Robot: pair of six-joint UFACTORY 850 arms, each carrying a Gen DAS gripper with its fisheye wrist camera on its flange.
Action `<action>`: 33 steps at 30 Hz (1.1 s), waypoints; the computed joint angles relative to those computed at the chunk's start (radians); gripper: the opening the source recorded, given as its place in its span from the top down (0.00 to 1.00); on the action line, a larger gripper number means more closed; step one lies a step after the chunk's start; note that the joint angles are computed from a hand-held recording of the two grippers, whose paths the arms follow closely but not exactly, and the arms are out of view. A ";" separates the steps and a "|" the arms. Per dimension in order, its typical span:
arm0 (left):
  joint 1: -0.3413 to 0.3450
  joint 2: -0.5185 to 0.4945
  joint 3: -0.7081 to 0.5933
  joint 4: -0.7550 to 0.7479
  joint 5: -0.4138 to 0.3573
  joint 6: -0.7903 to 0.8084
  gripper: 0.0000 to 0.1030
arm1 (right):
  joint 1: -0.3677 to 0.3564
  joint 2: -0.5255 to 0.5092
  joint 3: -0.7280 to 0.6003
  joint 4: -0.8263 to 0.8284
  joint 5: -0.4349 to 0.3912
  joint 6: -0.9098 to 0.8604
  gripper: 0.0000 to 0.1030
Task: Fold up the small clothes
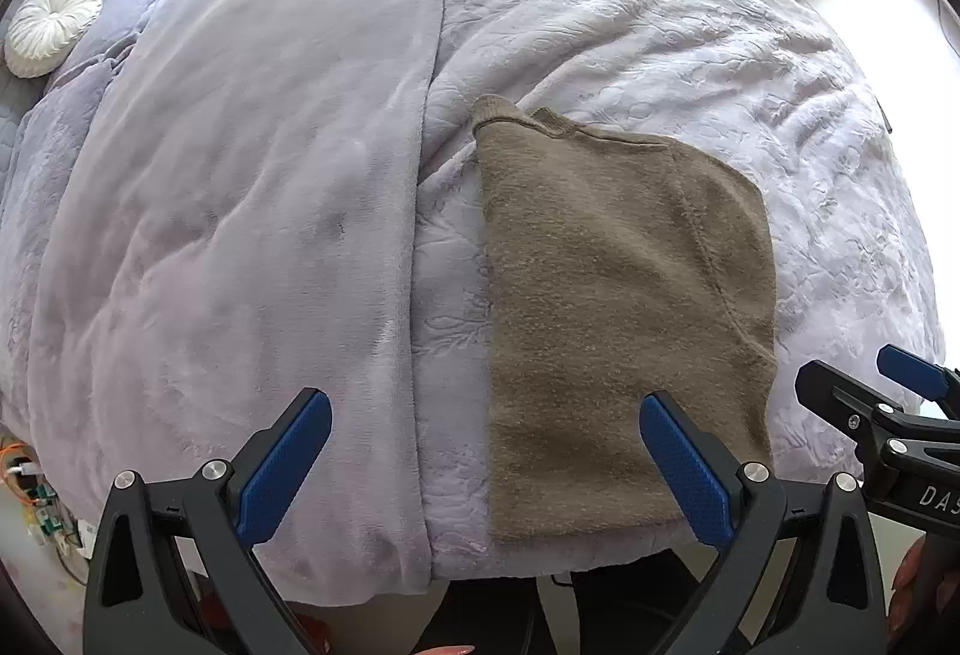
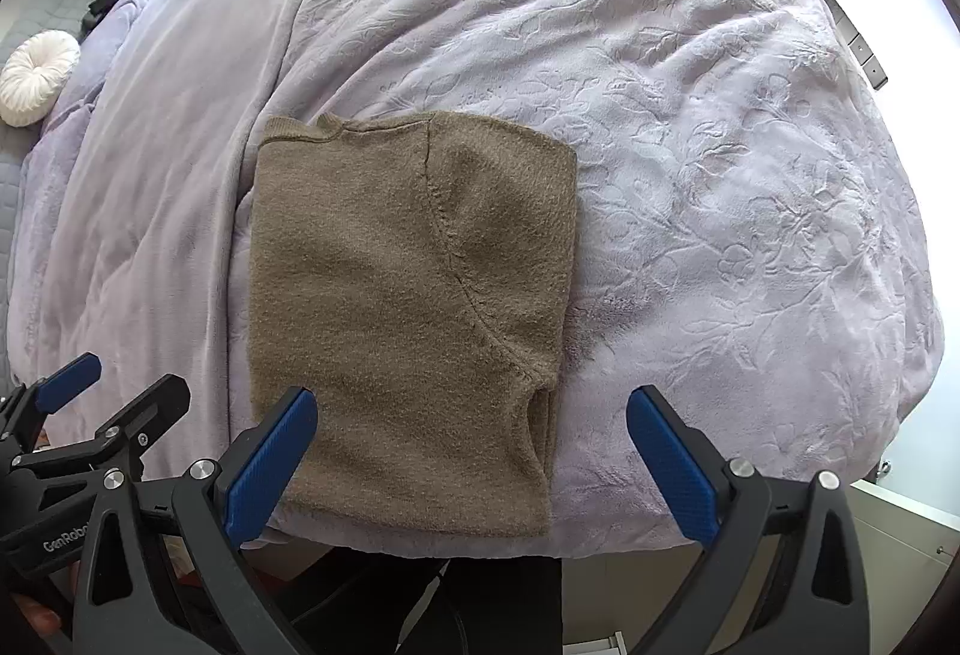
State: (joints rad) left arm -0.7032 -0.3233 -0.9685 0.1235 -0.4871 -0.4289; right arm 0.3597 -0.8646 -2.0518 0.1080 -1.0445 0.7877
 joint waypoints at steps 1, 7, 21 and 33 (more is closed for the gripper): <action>0.000 0.000 0.000 0.004 0.000 -0.004 0.00 | 0.000 0.000 0.000 -0.001 -0.001 0.001 0.00; 0.003 -0.002 0.000 0.009 -0.006 -0.013 0.00 | -0.001 0.000 -0.001 0.002 -0.002 -0.002 0.00; 0.003 0.000 0.005 0.021 -0.008 -0.021 0.00 | 0.000 -0.003 -0.007 -0.005 -0.010 0.000 0.00; 0.006 -0.001 0.006 0.025 -0.008 -0.021 0.00 | 0.002 -0.010 -0.026 -0.040 -0.035 0.004 0.00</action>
State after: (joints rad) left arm -0.6977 -0.3244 -0.9630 0.1483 -0.4949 -0.4496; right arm 0.3615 -0.8749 -2.0781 0.0679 -1.0799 0.7914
